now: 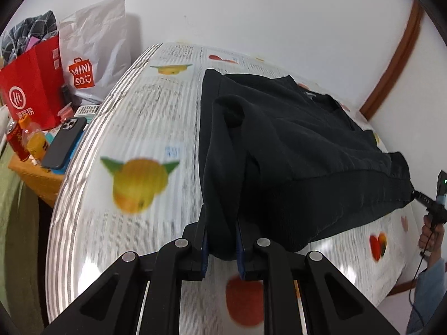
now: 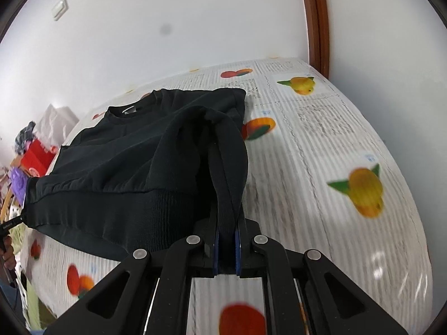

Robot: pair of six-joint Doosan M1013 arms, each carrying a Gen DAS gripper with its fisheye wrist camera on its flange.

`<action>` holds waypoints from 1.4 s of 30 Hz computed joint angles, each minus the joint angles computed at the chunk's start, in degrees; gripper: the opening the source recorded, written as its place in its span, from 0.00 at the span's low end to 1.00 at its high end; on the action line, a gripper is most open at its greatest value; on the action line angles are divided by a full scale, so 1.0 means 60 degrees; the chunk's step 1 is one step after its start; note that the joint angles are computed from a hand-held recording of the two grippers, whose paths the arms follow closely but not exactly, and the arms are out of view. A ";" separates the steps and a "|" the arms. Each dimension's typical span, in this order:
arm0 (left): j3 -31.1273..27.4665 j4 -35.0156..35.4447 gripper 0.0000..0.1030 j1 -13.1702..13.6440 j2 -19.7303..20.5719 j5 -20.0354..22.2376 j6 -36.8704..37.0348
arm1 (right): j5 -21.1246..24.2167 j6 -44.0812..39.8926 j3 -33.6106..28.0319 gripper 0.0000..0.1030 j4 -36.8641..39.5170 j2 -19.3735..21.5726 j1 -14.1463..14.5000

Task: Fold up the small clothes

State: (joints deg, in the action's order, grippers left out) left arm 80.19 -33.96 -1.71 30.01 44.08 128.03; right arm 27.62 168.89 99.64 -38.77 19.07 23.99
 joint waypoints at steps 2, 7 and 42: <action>0.0149 0.0066 0.17 0.0019 -0.0125 -0.0050 0.0101 | 0.0606 -0.0297 -0.0015 0.09 0.0185 -0.0055 0.0144; 0.0541 -0.0038 0.22 0.0057 -0.0562 -0.0623 0.0299 | 0.1767 0.0908 -0.0039 0.17 -0.1242 -0.0381 0.0678; -0.0304 -0.1874 0.12 -0.0701 -0.0161 -0.1712 0.1728 | -0.0173 0.5195 -0.0962 0.09 -0.5059 0.0386 0.0262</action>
